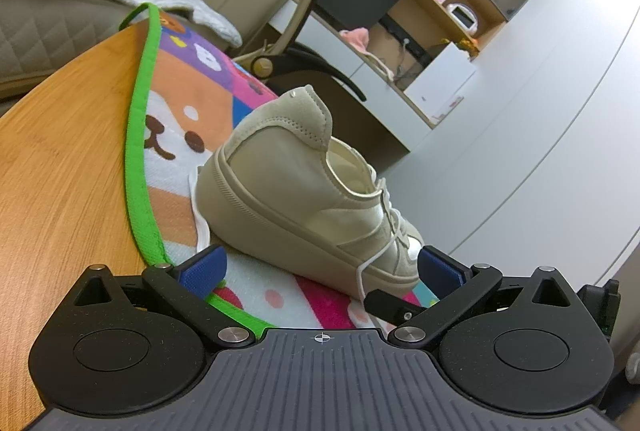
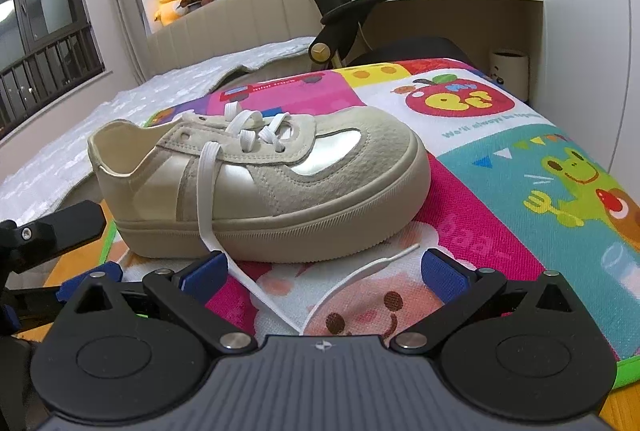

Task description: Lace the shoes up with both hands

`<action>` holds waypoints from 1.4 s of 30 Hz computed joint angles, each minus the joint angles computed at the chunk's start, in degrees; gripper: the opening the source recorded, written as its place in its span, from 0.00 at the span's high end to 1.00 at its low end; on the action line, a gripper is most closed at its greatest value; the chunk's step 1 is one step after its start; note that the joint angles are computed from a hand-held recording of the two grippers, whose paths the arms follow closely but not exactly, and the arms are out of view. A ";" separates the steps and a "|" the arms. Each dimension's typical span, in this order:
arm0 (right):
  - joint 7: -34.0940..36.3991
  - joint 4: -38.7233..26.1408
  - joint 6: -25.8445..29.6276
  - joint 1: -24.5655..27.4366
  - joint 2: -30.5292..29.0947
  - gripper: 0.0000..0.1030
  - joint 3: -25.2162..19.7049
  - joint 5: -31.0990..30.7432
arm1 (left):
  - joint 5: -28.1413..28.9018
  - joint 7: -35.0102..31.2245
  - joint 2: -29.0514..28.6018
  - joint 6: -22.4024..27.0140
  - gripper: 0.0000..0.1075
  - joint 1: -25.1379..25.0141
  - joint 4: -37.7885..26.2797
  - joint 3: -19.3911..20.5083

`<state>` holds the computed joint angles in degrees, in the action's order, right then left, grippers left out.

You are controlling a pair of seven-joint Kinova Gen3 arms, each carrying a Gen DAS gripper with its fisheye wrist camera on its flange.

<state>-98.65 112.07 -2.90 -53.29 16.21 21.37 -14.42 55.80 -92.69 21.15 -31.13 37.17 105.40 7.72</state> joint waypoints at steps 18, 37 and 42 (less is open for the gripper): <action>4.91 1.22 -1.61 -0.71 -0.47 0.00 0.27 -5.38 | -5.80 6.72 0.17 -2.35 0.04 -0.42 1.85 0.21; 7.30 3.51 -6.44 12.36 -1.67 0.00 -14.21 -7.91 | -9.35 10.55 0.16 -4.05 0.04 -0.53 3.27 0.26; 9.27 3.40 -6.44 11.98 -1.57 0.00 -13.88 -10.12 | -9.55 10.37 0.13 -4.21 0.04 -0.45 3.40 0.30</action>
